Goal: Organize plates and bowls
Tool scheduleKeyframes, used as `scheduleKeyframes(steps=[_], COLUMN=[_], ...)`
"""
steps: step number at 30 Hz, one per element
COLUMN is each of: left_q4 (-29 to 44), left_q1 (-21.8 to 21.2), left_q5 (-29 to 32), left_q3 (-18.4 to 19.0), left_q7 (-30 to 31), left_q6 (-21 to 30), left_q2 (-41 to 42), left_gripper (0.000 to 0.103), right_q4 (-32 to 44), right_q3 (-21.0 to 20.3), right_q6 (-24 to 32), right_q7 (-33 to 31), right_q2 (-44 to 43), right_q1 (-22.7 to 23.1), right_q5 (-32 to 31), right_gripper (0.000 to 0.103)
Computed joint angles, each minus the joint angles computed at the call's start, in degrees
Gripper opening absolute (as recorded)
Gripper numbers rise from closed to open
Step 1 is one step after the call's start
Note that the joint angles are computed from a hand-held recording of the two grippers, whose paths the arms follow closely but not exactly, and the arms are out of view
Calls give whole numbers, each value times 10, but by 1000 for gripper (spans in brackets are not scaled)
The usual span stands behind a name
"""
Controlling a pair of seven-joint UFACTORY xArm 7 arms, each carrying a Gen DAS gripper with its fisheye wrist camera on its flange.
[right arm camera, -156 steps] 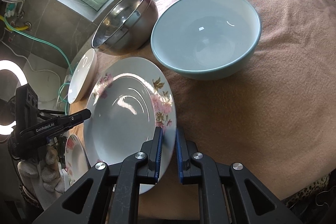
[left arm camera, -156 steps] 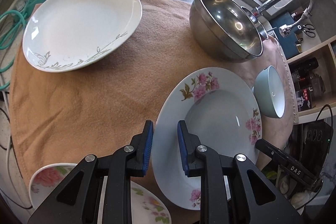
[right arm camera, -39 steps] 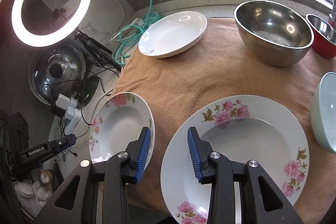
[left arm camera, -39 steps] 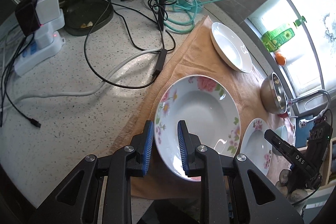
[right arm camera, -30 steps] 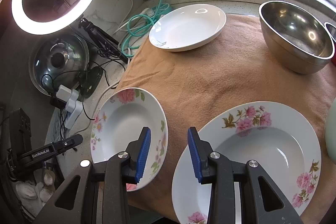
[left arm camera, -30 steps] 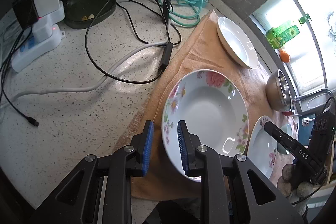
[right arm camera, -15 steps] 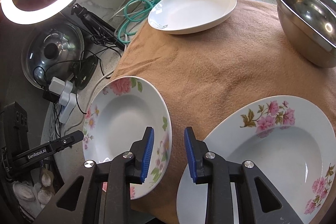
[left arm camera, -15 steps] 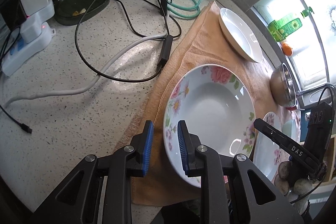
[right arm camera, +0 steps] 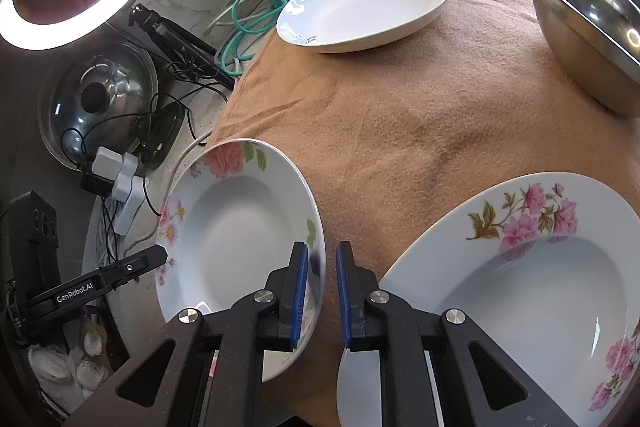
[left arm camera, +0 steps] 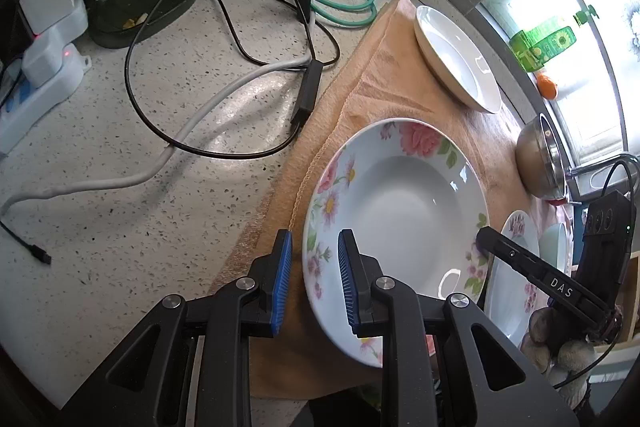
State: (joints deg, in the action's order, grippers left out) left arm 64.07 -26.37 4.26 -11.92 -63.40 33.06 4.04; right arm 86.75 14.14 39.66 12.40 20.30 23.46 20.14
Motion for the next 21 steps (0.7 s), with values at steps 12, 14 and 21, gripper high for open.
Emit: scheduleKeyframes(steps=[12,14,21], left_q4=[0,3,5], left_q1=[-1,-1,-3], left_q5=[-3,-4,3], left_q3=[0,0,1], left_q7=[4,8,5], left_q6=[-3,-2,2], left_q2=[2,5,5], left_gripper=[18,16,16], right_q4=[5,4,3], right_q3=[4,4,2], right_q6=[3,2,0], right_q7=[-6,-7,-1], right_q2=[6,6,4], right_q1=[-2,-2,1], right_q5=[15,16,11], right_gripper=[9,9,9])
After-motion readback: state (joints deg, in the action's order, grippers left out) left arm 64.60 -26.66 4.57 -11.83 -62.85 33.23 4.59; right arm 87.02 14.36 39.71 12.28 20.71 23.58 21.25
